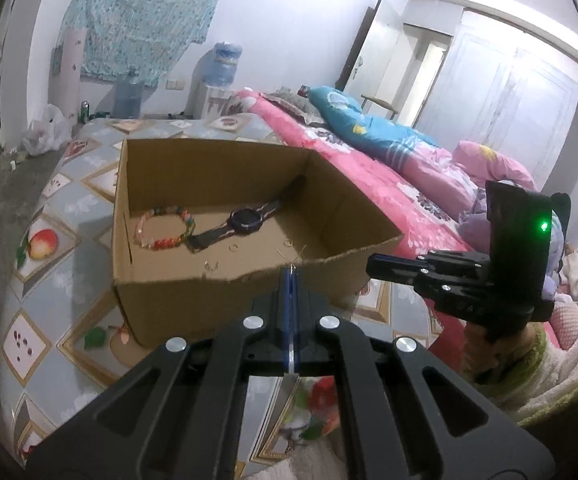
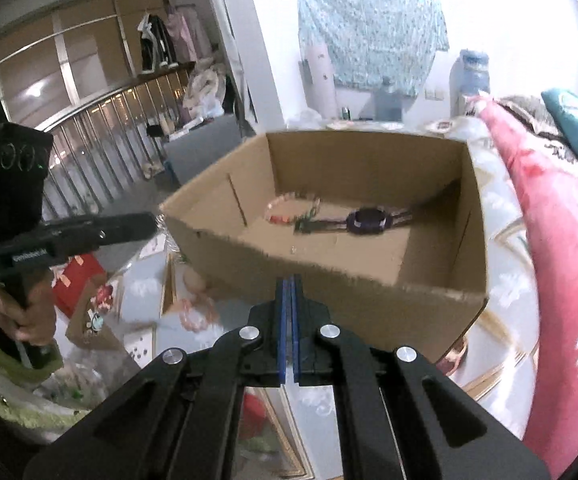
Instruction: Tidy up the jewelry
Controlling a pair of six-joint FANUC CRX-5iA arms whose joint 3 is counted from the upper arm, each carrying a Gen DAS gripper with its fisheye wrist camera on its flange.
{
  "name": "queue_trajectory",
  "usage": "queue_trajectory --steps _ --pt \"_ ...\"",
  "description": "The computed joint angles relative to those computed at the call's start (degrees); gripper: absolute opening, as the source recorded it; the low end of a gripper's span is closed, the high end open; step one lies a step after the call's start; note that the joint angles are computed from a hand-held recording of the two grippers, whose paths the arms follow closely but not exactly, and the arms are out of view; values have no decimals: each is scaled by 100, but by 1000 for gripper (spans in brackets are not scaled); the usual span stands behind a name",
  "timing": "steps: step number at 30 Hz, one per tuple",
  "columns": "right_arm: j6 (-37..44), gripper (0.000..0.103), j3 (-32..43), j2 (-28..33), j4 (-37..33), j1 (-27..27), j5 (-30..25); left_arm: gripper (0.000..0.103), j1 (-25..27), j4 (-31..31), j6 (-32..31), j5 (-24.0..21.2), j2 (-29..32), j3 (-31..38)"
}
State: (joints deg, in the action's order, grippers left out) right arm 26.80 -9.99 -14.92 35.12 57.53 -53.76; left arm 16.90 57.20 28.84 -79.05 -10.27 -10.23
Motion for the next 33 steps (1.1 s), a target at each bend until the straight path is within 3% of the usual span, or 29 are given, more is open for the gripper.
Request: queue_trajectory --steps 2,7,13,20,33 --pt "91 2 66 77 -259 11 -72 0 -22 -7 23 11 2 -4" --pt "319 16 46 129 -1071 -12 -260 0 -14 -258 109 -99 -19 -120" --pt "282 16 67 386 -1696 -83 -271 0 -46 -533 218 -167 11 -364" --pt "188 16 209 685 -1303 -3 -443 0 -113 -520 275 -138 179 -505" --pt "-250 16 615 1174 -607 253 -1401 0 -63 -395 252 -246 386 -482"
